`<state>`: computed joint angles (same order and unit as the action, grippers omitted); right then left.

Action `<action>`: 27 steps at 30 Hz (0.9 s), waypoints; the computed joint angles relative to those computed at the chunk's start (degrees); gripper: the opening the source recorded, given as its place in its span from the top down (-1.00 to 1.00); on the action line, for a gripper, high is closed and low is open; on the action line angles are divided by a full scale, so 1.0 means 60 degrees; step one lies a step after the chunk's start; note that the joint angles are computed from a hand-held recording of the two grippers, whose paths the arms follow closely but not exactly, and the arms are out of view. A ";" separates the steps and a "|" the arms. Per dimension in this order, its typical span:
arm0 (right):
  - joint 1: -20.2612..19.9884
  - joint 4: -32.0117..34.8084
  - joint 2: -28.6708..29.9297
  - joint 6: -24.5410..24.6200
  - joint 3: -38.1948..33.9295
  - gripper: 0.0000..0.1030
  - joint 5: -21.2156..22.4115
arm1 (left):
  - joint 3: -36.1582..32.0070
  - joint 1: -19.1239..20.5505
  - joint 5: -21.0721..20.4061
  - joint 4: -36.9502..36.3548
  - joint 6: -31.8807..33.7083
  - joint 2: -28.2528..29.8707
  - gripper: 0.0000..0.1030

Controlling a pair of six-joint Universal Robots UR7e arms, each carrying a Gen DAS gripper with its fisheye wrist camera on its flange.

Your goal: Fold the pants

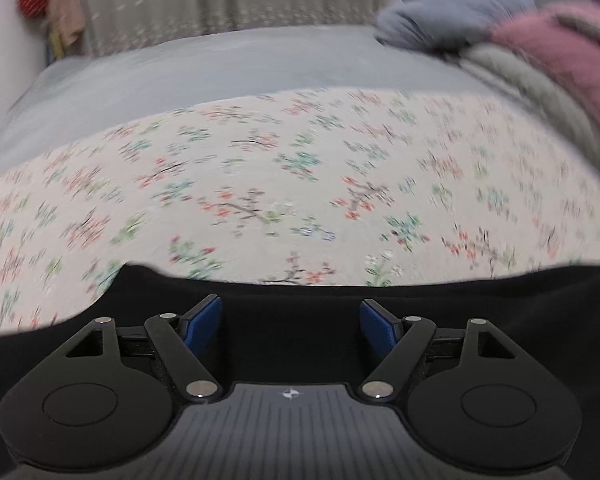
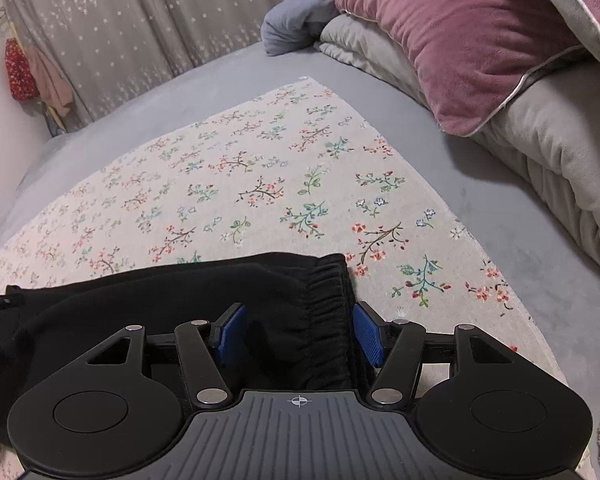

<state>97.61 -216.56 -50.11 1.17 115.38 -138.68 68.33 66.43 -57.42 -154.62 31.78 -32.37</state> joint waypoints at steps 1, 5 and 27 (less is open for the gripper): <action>-0.0031 0.0111 -0.0026 0.0085 0.0000 -0.14 0.0037 | 0.0086 -0.0036 0.0046 0.0011 0.0280 0.0015 -0.39; -0.0138 0.0675 -0.0047 0.0345 -0.0036 -0.11 0.0070 | 0.0358 0.0018 -0.0482 -0.0256 0.1155 0.0130 0.77; 0.0526 -0.1703 0.0072 -0.1821 0.0604 0.61 0.0351 | 0.0179 -0.0164 -0.2117 0.1260 0.2691 0.0045 0.00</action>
